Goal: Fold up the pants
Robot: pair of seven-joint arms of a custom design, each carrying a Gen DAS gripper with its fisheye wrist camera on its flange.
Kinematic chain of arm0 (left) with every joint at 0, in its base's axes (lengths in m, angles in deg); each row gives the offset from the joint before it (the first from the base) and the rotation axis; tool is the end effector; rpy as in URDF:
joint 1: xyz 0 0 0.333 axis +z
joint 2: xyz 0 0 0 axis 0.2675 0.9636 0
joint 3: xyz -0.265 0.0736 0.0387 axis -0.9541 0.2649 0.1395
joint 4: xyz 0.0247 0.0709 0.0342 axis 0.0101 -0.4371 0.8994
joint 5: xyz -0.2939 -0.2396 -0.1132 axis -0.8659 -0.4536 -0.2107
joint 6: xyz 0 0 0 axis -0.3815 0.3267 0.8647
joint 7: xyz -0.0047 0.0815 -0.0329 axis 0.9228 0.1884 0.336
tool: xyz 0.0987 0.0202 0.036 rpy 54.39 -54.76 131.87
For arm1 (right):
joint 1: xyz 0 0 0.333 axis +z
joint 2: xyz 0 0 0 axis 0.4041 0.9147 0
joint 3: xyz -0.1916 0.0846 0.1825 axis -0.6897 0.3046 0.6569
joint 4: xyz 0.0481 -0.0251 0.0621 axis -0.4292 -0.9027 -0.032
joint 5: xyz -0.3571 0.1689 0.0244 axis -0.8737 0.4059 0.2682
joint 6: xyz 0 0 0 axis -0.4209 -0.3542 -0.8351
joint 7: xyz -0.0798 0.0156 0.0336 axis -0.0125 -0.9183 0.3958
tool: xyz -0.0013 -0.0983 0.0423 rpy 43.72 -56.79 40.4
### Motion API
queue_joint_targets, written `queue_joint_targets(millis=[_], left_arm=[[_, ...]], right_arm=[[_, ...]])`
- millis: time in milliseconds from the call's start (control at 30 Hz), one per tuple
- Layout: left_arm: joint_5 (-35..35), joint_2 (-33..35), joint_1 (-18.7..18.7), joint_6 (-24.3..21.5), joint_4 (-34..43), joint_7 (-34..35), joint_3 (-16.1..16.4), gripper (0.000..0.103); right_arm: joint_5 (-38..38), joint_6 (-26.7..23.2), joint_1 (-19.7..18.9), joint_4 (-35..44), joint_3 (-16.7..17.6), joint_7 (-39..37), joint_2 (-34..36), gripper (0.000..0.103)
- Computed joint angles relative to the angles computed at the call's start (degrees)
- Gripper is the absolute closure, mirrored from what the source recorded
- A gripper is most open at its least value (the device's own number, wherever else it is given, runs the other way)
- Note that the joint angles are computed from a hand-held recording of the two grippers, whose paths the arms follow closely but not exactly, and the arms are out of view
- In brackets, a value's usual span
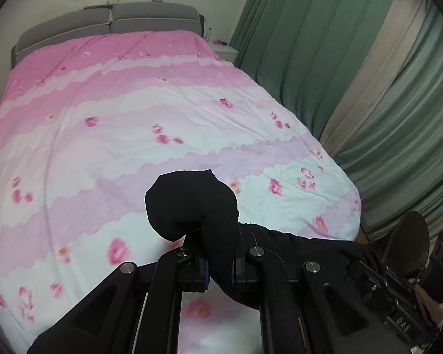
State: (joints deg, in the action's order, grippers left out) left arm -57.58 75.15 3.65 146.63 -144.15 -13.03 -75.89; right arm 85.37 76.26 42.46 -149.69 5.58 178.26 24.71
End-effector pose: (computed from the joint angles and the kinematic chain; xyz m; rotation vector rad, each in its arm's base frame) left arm 0.5251 -0.2281 0.6742 -1.9542 1.9858 -0.9660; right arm 0.4624 0.1765 0.6340 -1.6284 1.4702 -0.2342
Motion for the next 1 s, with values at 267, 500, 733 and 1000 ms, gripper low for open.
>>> queue_joint_targets(millis=[267,500,733,1000], left_arm=[[-3.32,-23.8,1.08,-3.98,-21.39,4.7,6.35,0.092],[-2.61,-37.72,2.79,-9.91,-31.12,5.99,12.16,0.092],[-5.45,-43.06,2.3,-13.82,-34.81,19.2,20.38,0.092],[-7.38,-46.67,6.78,-25.1,-38.92,36.08,27.39,0.092]], right_arm=[[-7.2,-1.8,2.68,-2.44,9.68,13.11,-6.22,0.09],[-5.74,-1.75,10.95,-0.54,10.74,13.71,-3.68,0.09],[-18.73,-2.22,8.23,3.05,20.74,29.84,-0.77,0.09],[-40.09,-12.11,0.9,12.57,39.18,64.51,5.08,0.09]])
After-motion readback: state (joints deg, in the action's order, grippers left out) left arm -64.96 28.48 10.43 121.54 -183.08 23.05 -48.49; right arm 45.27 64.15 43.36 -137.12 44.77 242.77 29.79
